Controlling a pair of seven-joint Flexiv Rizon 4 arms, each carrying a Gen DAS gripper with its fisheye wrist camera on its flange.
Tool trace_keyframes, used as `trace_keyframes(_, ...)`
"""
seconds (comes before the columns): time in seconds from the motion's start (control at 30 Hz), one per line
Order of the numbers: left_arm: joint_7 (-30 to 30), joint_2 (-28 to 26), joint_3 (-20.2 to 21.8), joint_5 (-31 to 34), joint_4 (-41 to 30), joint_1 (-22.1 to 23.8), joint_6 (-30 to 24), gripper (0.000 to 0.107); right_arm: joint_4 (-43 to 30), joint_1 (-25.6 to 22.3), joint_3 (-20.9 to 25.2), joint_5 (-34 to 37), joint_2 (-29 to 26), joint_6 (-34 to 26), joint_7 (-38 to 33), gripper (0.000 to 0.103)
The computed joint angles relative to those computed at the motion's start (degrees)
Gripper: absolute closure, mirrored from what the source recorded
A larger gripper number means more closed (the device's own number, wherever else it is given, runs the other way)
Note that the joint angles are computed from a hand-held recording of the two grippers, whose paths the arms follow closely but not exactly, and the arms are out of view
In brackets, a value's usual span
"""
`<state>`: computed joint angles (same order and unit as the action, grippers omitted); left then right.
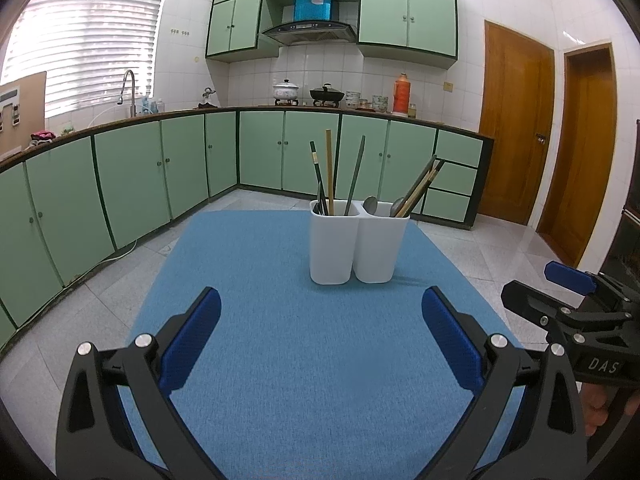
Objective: Organize utensils
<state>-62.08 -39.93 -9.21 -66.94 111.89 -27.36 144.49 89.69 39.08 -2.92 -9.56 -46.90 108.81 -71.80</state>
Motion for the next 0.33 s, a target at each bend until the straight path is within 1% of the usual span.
trace_keyframes(0.33, -0.03, 0.25, 0.15, 0.18, 0.3, 0.03, -0.45, 0.009, -0.06, -0.06, 0.09, 0.07, 0.0, -0.01, -0.08, 0.009)
